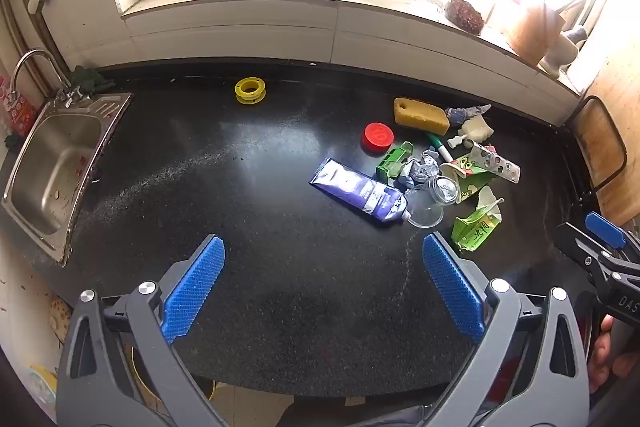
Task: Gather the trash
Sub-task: 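Move the right gripper toward the clear plastic cup while the left approaches the yellow tape roll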
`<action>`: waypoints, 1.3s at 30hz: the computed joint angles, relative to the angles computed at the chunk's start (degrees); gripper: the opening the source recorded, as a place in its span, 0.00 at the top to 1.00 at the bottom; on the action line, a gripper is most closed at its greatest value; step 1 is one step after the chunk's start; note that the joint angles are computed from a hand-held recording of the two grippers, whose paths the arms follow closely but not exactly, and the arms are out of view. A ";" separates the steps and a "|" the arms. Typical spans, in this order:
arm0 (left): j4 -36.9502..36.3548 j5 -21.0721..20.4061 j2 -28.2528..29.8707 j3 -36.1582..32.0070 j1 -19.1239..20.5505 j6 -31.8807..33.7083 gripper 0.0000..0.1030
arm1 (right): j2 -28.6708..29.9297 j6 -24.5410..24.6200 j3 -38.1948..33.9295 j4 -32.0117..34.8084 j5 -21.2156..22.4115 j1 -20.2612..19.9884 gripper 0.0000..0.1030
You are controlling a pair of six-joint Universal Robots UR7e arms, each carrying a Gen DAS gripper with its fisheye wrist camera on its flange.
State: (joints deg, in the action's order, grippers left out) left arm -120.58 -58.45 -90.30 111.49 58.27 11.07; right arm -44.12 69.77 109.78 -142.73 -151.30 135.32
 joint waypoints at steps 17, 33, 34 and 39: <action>-1.03 -0.08 -0.15 0.52 -0.32 0.10 0.06 | -0.25 0.44 0.29 -0.26 -0.06 0.20 0.06; -0.78 -0.31 4.01 -2.35 1.44 0.30 0.06 | 1.16 -5.29 -0.17 -5.70 1.06 -2.25 0.06; -0.54 -0.36 4.64 -2.85 1.85 0.48 0.06 | 1.34 -6.11 0.02 -6.76 1.32 -2.75 0.06; 0.21 0.19 8.24 -5.06 3.58 0.48 0.06 | 2.43 -9.96 0.56 -10.69 2.07 -5.53 0.06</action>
